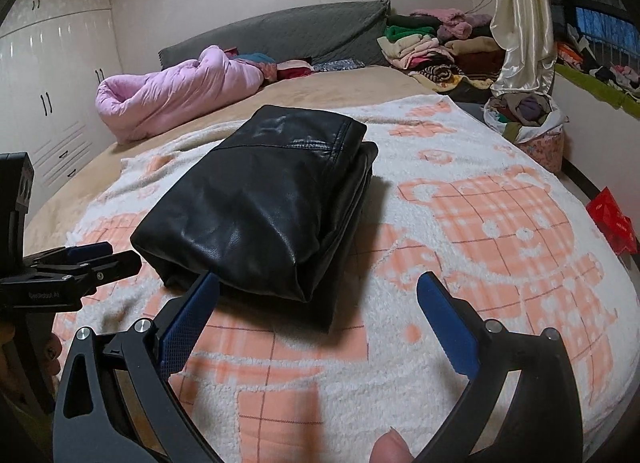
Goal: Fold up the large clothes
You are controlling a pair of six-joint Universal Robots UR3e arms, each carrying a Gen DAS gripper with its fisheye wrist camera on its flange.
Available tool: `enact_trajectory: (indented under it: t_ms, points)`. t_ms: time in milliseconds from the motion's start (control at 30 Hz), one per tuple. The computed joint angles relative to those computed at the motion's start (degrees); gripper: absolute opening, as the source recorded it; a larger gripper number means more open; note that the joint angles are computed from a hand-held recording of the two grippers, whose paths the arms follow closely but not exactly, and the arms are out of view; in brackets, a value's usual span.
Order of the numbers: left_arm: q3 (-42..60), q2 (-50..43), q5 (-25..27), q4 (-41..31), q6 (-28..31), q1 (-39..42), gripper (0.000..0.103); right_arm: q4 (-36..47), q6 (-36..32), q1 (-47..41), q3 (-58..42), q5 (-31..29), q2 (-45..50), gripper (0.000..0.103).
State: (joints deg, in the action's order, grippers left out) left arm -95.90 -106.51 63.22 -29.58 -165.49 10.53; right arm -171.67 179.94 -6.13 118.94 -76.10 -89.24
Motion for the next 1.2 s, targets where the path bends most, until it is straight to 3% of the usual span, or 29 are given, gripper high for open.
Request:
enact_trajectory:
  t_ms: [1200]
  points:
    - [-0.4,0.8,2.1,1.6,-1.3,0.0,0.094,-0.6,-0.2,-0.4,1.4,0.2,-0.3,0.099]
